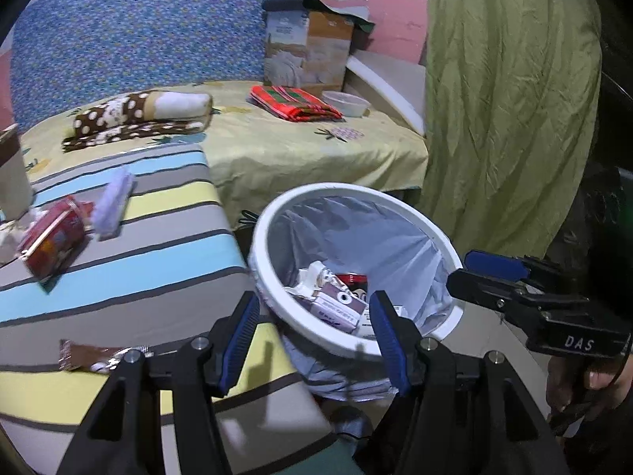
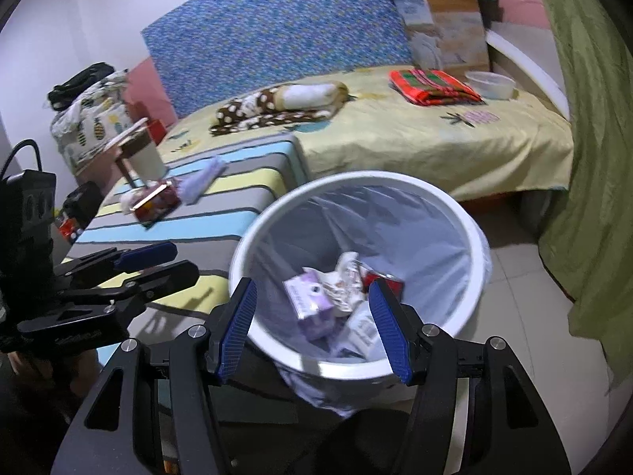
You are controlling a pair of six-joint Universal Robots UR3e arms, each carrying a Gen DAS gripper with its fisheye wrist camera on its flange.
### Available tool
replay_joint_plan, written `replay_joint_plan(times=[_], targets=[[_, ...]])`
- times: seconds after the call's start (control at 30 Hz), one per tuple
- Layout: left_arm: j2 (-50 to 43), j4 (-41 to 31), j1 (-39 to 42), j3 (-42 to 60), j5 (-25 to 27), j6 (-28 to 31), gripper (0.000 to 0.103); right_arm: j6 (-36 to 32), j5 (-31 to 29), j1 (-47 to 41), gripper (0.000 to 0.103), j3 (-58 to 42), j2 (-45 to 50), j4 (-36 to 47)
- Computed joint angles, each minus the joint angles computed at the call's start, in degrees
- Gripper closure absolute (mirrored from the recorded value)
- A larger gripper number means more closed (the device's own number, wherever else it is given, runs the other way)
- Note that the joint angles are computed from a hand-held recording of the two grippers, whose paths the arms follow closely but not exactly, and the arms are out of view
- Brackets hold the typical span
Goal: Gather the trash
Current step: 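Open the left tool over the bin to drop the purple juice box, then move both open tools back over the mattress toward the remaining trash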
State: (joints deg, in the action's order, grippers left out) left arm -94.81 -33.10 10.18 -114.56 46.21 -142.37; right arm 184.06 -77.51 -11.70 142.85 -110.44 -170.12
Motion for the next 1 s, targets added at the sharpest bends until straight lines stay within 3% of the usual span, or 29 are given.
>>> replay_joint_plan(times=[0.53, 1.0], targets=[[9.70, -2.80, 13.27, -7.71, -3.48, 4.51, 0.043, 1.36, -1.54, 10.98, 0.042, -6.19, 9.85, -6.09], [10.39, -3.15, 22.65, -9.17, -4.03, 6.33, 0.043, -1.71, -0.55, 17.19, 0.042, -13.00, 19.41, -8.27]])
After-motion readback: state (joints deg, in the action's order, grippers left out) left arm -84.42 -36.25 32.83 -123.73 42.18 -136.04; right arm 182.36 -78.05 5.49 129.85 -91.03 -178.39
